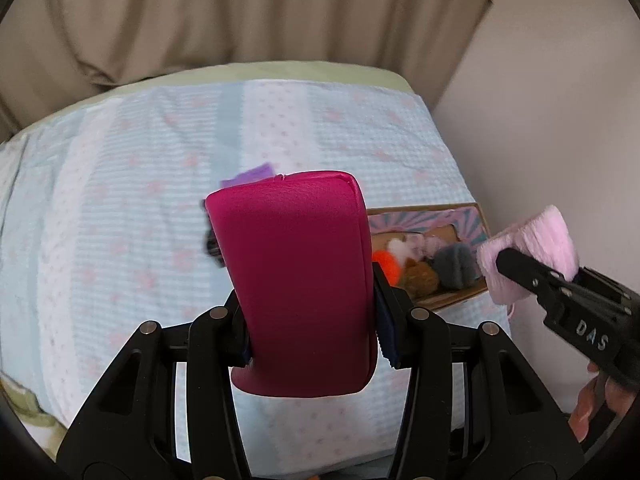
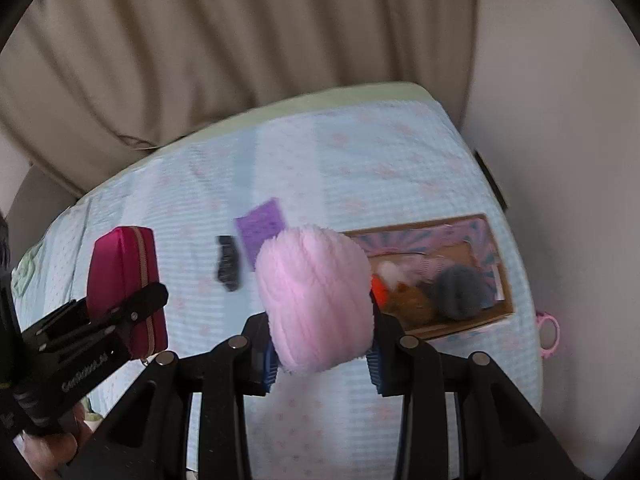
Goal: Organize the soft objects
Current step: 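Lift the pouch and hair tie and carry both over the box, then lower the pouch and hair tie into the box and open both tools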
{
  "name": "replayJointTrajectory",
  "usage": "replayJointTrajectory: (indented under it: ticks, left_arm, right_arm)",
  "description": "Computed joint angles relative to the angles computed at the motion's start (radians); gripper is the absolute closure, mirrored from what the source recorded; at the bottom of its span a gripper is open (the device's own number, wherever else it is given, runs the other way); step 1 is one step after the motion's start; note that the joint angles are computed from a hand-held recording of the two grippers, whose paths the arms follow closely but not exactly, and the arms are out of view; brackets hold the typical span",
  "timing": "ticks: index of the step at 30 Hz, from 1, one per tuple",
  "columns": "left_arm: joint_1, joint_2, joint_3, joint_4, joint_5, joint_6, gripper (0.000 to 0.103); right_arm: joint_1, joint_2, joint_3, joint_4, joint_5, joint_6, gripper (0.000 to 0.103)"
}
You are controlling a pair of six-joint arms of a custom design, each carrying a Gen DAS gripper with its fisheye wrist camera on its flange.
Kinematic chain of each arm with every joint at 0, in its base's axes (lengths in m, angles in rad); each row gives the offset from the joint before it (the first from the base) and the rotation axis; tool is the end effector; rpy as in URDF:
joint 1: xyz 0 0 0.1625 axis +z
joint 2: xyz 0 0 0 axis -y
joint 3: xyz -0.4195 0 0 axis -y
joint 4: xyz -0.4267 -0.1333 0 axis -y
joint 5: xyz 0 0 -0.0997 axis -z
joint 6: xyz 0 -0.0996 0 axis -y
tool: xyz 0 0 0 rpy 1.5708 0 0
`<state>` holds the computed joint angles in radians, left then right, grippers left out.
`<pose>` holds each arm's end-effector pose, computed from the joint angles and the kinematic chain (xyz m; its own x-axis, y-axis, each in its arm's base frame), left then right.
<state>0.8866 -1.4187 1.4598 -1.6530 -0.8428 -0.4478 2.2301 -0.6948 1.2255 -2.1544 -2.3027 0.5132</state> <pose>-0.2199 -0.5853 0.4894 -0.8105 0.0710 -0.5815 0.3113 0.8931 -0.3249 0.5390 -0.5865 0.1464 -0.8314 0.0149 0.5554 -0.2336 0.8976 -0.3737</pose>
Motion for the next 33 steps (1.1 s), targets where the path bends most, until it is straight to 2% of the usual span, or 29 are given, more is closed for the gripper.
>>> replayJointTrajectory:
  ticks: [6,12,15,18,22,23,24,25,26,27,33]
  left_arm:
    - [0.012,0.15,-0.026,-0.046,-0.027,0.008,0.06]
    - [0.056,0.277,-0.061,-0.042,-0.069,0.0,0.06]
    - [0.078,0.335,-0.075,0.016,-0.055,-0.009,0.06]
    - [0.108,0.372,-0.081,0.049,-0.091,-0.05,0.06]
    - [0.125,0.406,-0.08,0.06,-0.088,-0.036,0.059]
    - [0.126,0.412,-0.079,0.06,-0.081,-0.034,0.053]
    - [0.125,0.409,-0.069,0.051,-0.078,-0.033,0.031]
    - [0.126,0.408,-0.064,0.047,-0.071,-0.032,0.015]
    - [0.125,0.41,-0.067,0.053,-0.065,-0.038,0.001]
    - [0.124,0.409,-0.066,0.056,-0.044,-0.045,0.0]
    - [0.128,0.392,-0.074,0.071,-0.025,-0.071,0.0]
  right_arm:
    - [-0.108,-0.046,0.024,0.042,0.027,-0.012,0.07]
    - [-0.21,-0.04,0.023,0.052,0.121,-0.072,0.07]
    - [-0.248,-0.032,0.032,0.029,0.169,-0.085,0.07]
    - [-0.275,-0.017,0.037,0.03,0.191,-0.093,0.07]
    - [-0.302,-0.004,0.047,0.023,0.21,-0.099,0.063]
    - [-0.307,-0.002,0.048,0.014,0.21,-0.101,0.059]
    - [-0.311,0.0,0.048,0.007,0.208,-0.102,0.044]
    - [-0.314,0.003,0.047,-0.001,0.204,-0.105,0.033]
    - [-0.317,0.006,0.045,-0.006,0.199,-0.11,0.008]
    - [-0.319,0.008,0.043,-0.009,0.192,-0.118,0.0]
    - [-0.328,-0.011,0.063,-0.053,0.172,-0.164,0.0]
